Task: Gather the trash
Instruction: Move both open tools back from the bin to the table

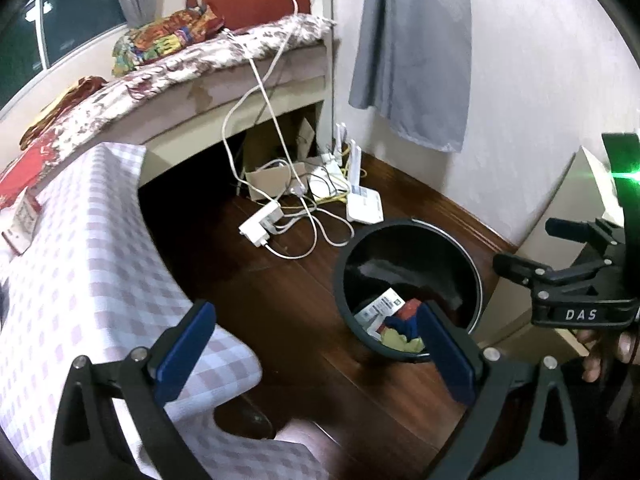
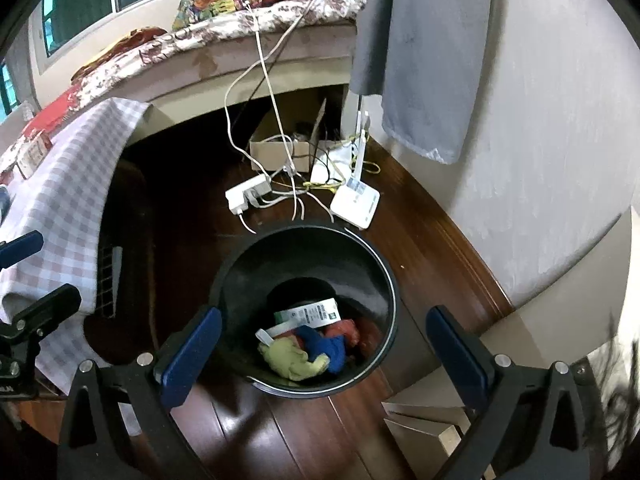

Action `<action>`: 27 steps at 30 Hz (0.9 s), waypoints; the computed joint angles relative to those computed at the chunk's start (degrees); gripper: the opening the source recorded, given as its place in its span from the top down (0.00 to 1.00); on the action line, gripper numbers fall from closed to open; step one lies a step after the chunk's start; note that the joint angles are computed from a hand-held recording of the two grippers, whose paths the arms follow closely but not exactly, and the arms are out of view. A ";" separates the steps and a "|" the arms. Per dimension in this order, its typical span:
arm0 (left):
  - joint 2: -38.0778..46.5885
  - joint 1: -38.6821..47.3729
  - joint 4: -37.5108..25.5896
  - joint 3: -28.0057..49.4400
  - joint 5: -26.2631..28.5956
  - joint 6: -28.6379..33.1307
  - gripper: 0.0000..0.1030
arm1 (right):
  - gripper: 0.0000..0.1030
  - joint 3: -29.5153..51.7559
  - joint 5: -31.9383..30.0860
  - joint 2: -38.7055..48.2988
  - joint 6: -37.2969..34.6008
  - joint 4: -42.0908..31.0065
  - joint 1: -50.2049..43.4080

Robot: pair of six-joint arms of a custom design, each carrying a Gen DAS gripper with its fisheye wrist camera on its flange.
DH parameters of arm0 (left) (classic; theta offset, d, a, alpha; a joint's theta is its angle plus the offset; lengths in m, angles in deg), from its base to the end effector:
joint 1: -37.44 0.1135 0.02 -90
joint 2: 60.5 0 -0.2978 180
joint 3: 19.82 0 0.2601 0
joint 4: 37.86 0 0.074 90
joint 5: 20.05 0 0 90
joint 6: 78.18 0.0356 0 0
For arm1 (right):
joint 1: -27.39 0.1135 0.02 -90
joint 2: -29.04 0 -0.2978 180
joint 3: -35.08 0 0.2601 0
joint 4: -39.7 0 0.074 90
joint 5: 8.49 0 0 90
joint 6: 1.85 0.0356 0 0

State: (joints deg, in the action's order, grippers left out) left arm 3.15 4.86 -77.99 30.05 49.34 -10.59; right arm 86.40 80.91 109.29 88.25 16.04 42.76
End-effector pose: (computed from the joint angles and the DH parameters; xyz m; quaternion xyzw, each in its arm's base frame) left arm 0.1784 -0.0991 0.2317 0.0277 0.9367 0.0102 0.3489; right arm 0.2543 0.0703 0.1941 -0.1275 0.9385 0.0481 0.3171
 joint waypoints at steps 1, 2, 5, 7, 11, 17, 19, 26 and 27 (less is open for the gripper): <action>-0.93 0.22 -0.41 -0.06 -0.15 -0.07 0.02 | 0.00 0.13 0.07 -0.46 0.09 -0.30 0.29; -2.25 0.65 -0.94 -0.15 -0.28 0.01 0.02 | 0.00 0.25 0.25 -0.93 0.19 -0.62 0.68; -5.09 1.44 -2.60 -0.11 -0.63 -0.07 0.02 | 0.00 0.78 1.13 -2.35 0.61 -1.78 2.17; -6.50 2.24 -3.23 -0.16 -0.58 0.01 0.02 | 0.00 1.36 1.68 -3.37 1.09 -2.62 3.38; -11.59 4.84 -5.64 -0.69 0.31 0.68 0.02 | 0.00 2.62 2.81 -4.99 2.11 -3.60 6.45; -22.17 15.69 -10.14 -1.97 5.22 4.73 0.02 | 0.00 5.21 4.90 -5.29 4.54 -4.05 14.16; -25.31 23.65 -11.52 -2.32 9.37 8.22 0.02 | 0.00 6.37 5.39 -4.31 5.36 -3.99 16.82; -30.95 53.98 -14.75 -2.41 26.50 23.68 0.02 | 0.00 11.43 7.19 -0.72 8.00 -3.61 25.34; -30.92 59.32 -14.94 -2.32 29.83 26.57 0.02 | 0.00 12.08 7.35 -0.28 8.25 -3.43 26.47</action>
